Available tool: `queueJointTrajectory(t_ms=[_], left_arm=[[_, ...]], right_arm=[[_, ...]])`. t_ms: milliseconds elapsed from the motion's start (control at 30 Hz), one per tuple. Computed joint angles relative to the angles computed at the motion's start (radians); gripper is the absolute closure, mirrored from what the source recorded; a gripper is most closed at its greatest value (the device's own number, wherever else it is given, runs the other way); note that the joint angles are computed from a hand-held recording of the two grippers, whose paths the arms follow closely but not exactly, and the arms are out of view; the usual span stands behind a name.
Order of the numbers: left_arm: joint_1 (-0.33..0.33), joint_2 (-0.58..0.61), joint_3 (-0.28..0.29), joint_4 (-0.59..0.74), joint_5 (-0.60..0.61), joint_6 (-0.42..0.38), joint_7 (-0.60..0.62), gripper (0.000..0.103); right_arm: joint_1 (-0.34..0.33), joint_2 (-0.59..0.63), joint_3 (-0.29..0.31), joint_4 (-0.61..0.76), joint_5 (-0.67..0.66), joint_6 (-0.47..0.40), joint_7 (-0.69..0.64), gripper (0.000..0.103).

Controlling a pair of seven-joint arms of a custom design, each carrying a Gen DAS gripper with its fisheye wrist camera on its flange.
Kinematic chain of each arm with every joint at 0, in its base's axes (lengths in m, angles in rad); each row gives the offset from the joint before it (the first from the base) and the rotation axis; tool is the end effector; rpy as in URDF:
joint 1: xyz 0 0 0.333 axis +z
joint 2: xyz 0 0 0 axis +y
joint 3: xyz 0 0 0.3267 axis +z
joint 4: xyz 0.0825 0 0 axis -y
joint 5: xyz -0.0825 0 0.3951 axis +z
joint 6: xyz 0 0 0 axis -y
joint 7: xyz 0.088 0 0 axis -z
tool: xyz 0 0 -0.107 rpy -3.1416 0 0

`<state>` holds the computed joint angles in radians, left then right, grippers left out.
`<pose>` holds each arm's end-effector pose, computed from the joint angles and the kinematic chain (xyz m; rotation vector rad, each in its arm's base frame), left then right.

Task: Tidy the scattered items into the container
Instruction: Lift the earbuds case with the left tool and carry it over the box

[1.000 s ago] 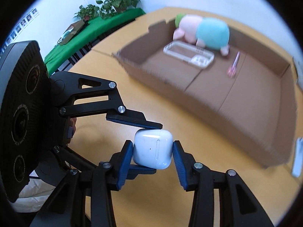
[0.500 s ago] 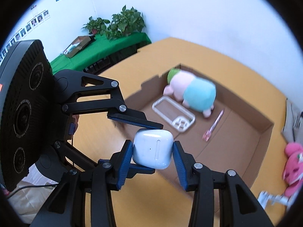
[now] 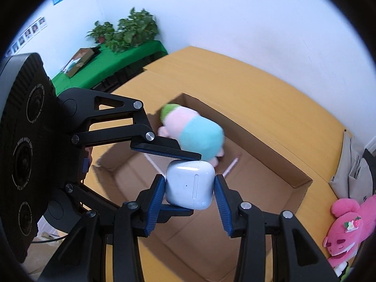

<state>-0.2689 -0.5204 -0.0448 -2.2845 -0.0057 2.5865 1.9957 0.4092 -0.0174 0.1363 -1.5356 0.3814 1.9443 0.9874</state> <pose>0.4278 -0.1434 0.6539 -0.9814 2.2217 -0.6878 0.4919 0.3290 0.7079 -2.4961 0.6434 -0.0551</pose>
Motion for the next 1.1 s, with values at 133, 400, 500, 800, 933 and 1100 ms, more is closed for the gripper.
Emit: queueJointTrajectory(t_ms=[133,400,500,800,933,1100], left_arm=[[-0.010,0.111,0.022,0.048,-0.043,0.017,0.035,0.056],[0.039,0.304,-0.001,0.155,-0.139,0.002,0.093,0.056],[0.068,0.366,-0.025,0.200,-0.159,-0.020,0.101,0.056],[0.123,0.471,-0.088,0.251,-0.179,-0.052,0.058,0.056],[0.138,0.493,-0.097,0.264,-0.200,-0.073,0.062,0.055],[0.154,0.532,-0.111,0.292,-0.215,-0.092,0.069,0.055]], right_arm=[[-0.008,0.079,-0.008,0.034,-0.029,0.009,0.012,0.061],[-0.030,0.231,-0.020,0.117,-0.039,0.011,0.039,0.062],[-0.036,0.276,-0.023,0.132,-0.047,0.016,0.042,0.062],[-0.063,0.401,-0.027,0.208,-0.026,-0.006,0.082,0.062],[-0.067,0.439,-0.028,0.236,-0.026,-0.028,0.107,0.062],[-0.068,0.477,-0.027,0.271,-0.032,-0.053,0.128,0.062]])
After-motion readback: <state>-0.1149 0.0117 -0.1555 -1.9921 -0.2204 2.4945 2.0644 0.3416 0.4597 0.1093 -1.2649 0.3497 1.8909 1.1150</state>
